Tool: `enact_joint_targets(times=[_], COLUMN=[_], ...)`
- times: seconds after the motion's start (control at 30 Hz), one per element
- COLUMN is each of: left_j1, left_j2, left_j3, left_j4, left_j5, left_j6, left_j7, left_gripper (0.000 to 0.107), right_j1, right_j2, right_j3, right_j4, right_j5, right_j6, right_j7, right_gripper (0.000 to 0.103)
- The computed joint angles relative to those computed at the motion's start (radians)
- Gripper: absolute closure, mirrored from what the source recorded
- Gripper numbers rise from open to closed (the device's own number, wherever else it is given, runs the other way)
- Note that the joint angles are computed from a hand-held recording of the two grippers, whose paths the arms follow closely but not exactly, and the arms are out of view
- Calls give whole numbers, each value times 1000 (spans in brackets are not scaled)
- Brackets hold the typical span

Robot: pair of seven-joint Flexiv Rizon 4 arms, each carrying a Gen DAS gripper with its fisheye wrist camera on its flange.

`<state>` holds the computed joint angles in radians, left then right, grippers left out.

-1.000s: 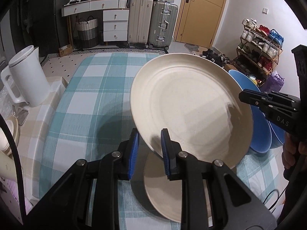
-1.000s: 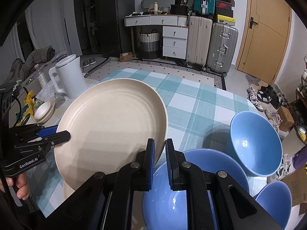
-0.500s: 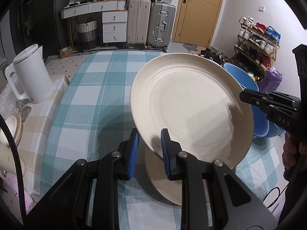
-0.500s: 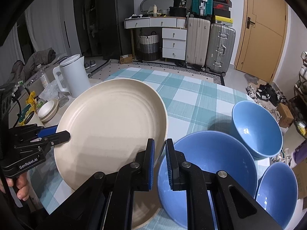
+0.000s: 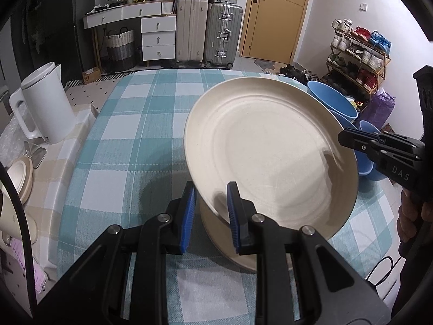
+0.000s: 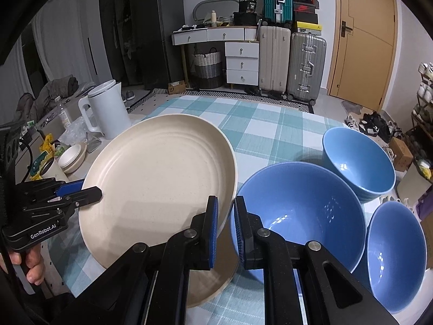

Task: Organize plates and bowls
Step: 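Lower the held cream plates onto the remaining cream plate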

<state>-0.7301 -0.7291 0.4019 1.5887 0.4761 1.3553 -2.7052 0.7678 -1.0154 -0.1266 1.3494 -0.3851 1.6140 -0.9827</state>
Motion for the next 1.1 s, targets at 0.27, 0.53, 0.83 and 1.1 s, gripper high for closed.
enact_joint_targets(times=[0.27, 0.53, 0.83, 1.1], left_j1=[4, 8, 23, 27], left_j2=[5, -5, -33, -65], left_j3=[-11, -17, -39, -44], left_j4=[25, 23, -4, -39], left_j5=[9, 7, 6, -4], left_j6=[-2, -21, -49, -82], left_j7=[-2, 17, 42, 51], left_gripper=[88, 88, 88, 88], right_j1=[35, 63, 74, 119], right_j2=[5, 1, -7, -16], right_j3=[-32, -53, -60, -110], right_j4=[45, 75, 101, 126], right_j5=[20, 51, 79, 111], right_j6=[21, 55, 72, 86], right_j7=[23, 43, 55, 69], right_gripper=[90, 90, 90, 89])
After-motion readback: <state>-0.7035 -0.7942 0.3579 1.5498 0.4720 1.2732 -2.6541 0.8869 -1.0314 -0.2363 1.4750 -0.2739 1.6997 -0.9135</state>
